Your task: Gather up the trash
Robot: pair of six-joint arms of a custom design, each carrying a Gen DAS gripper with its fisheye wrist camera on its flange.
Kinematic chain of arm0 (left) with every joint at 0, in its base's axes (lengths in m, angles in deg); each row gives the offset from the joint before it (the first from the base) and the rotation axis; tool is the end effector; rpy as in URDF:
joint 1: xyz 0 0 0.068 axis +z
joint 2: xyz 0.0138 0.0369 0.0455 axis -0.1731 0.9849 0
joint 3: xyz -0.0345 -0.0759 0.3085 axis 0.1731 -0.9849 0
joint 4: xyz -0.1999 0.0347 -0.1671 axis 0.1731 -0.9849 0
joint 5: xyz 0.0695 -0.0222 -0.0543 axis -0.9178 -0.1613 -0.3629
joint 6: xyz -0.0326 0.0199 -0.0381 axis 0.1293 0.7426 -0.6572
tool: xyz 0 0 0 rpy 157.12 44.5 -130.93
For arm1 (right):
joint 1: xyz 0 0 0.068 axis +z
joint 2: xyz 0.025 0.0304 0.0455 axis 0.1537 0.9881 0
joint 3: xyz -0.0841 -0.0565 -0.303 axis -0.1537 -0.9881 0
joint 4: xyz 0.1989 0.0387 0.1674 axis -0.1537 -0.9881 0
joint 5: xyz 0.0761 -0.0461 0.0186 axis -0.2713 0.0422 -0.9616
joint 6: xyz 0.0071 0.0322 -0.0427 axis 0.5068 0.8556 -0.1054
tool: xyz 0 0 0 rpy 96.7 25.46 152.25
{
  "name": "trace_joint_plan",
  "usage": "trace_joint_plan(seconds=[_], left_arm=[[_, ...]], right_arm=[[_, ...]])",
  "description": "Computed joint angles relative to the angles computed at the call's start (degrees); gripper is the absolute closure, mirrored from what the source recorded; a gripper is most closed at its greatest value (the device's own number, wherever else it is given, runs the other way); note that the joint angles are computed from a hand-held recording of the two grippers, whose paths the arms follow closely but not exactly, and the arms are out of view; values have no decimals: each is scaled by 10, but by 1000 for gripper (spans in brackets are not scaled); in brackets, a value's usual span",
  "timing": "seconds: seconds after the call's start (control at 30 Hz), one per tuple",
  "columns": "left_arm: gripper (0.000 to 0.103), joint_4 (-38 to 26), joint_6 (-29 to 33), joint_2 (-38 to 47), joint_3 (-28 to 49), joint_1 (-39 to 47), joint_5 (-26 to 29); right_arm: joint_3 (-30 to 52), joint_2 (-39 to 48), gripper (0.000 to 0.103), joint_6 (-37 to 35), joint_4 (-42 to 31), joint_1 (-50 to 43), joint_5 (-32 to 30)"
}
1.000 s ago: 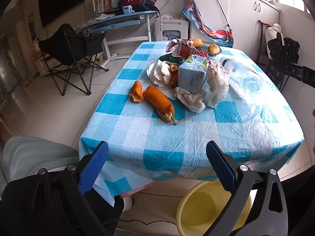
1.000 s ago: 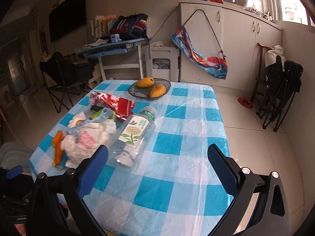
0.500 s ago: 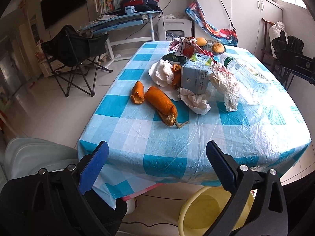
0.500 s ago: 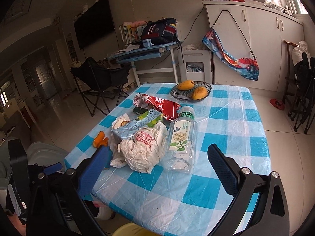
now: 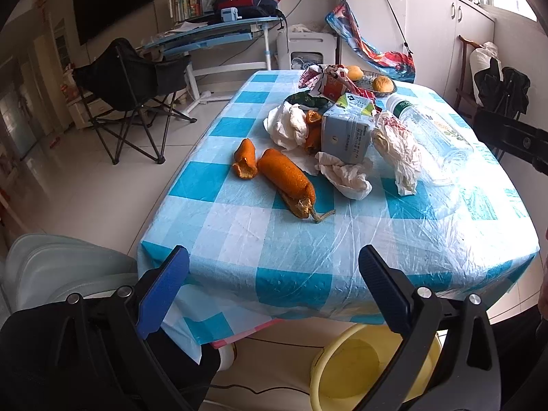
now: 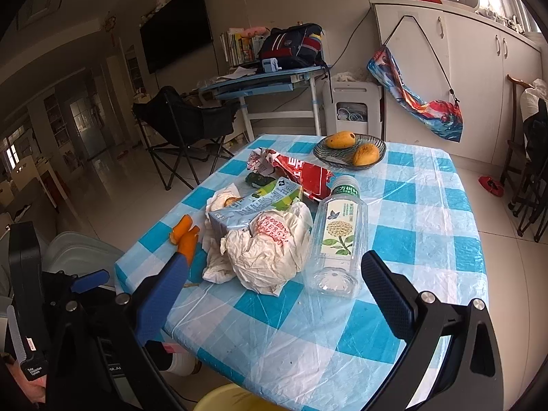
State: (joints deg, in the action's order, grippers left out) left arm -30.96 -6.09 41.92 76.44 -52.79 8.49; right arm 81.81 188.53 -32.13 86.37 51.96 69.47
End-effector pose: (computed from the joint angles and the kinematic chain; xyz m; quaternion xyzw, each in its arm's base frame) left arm 0.1403 -0.1009 0.0356 -0.0911 0.9250 0.0774 0.3606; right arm 0.2435 0.2263 0.1065 -0.1900 0.8715 0.2142 0.3981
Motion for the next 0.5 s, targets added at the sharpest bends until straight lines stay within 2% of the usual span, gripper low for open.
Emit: trace_joint_plan(seconds=[0.27,0.5], left_arm=[[7,-1,1,5,1,5,-5],[8,30,44,-14,-19,93,36]], right_arm=[[10,9,6,-1,-9,1,-10],[28,16,6,-9,-30,13,-6]])
